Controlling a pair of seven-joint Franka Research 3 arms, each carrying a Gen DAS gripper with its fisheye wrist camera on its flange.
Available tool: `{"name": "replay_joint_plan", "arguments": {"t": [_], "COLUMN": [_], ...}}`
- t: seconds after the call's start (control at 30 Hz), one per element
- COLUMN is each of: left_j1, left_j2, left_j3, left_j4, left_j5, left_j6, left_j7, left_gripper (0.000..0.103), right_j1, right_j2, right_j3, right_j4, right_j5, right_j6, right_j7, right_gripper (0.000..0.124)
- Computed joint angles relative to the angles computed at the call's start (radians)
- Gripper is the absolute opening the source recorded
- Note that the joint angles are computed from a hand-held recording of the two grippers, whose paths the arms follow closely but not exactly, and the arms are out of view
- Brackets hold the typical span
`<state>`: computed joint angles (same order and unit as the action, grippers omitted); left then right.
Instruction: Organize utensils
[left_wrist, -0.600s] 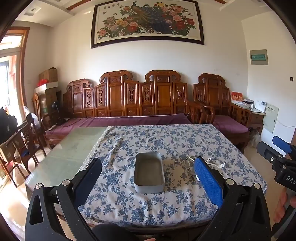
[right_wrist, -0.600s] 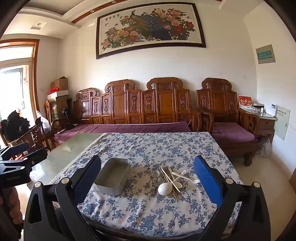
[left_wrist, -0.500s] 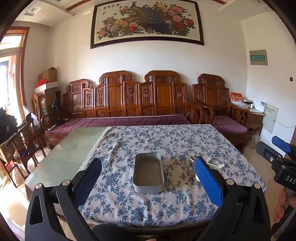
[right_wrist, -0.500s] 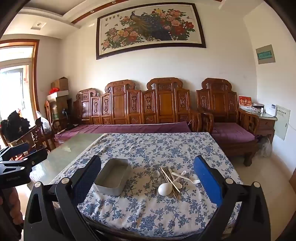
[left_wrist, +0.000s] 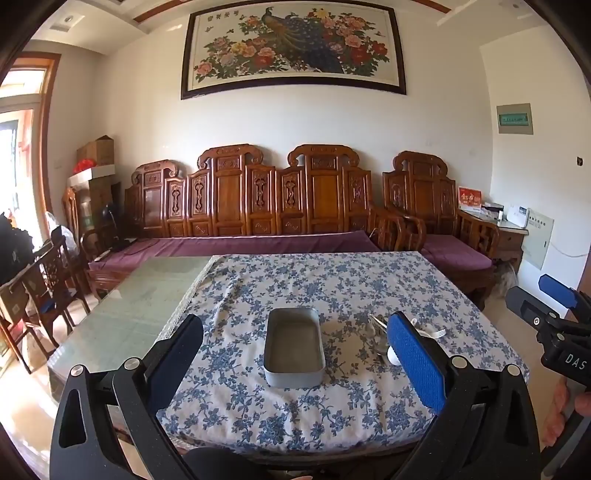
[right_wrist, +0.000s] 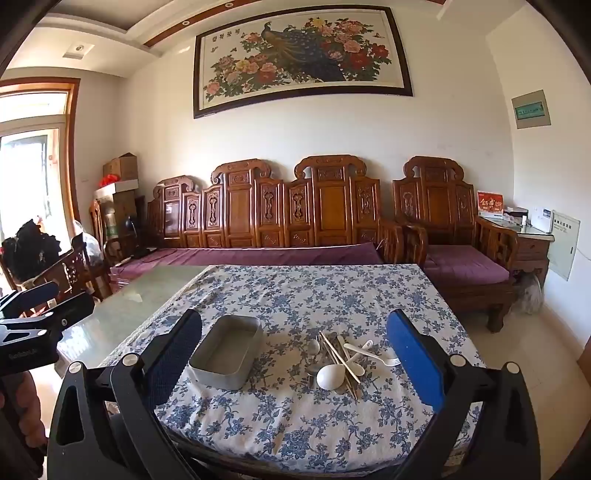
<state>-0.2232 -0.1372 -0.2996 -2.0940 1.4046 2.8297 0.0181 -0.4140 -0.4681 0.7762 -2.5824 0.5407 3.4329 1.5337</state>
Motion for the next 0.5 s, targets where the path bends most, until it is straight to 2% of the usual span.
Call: {"name": "replay_joint_plan", "arguments": {"t": [0.07, 0.13, 0.17, 0.47, 0.5], "left_j1": [0.011, 0.013, 0.013, 0.014, 0.013], "left_j2": [-0.026, -0.026, -0.026, -0.024, -0.023], "left_j3": [0.004, 0.002, 0.002, -0.002, -0.002], "left_j4": [-0.03, -0.029, -0.029, -0.018, -0.016], "left_j5": [0.049, 0.052, 0.05, 0.042, 0.04], "left_j6": [0.025, 0.028, 0.027, 0.028, 0.027], "left_j7": [-0.049, -0.051, -0.049, -0.044, -0.042], "left_gripper": [0.097, 0.097, 0.097, 0.097, 0.097], "right_j1": [0.005, 0.007, -0.015, -0.003, -0.015], "right_j2": [-0.001, -0.003, 0.007, 0.003, 0.01], "right_j3": [-0.005, -0.009, 0.016, 0.0, 0.017], "right_j4": [0.0, -0.001, 0.004, 0.002, 0.005], "right_j5": [0.0, -0.002, 0.001, 0.005, 0.006], "right_j6": [-0.002, -0.005, 0.004, -0.002, 0.005], "right_j7": [-0.001, -0.002, 0.001, -0.004, -0.004], "right_gripper": [0.101, 0.101, 0.101, 0.101, 0.101]}}
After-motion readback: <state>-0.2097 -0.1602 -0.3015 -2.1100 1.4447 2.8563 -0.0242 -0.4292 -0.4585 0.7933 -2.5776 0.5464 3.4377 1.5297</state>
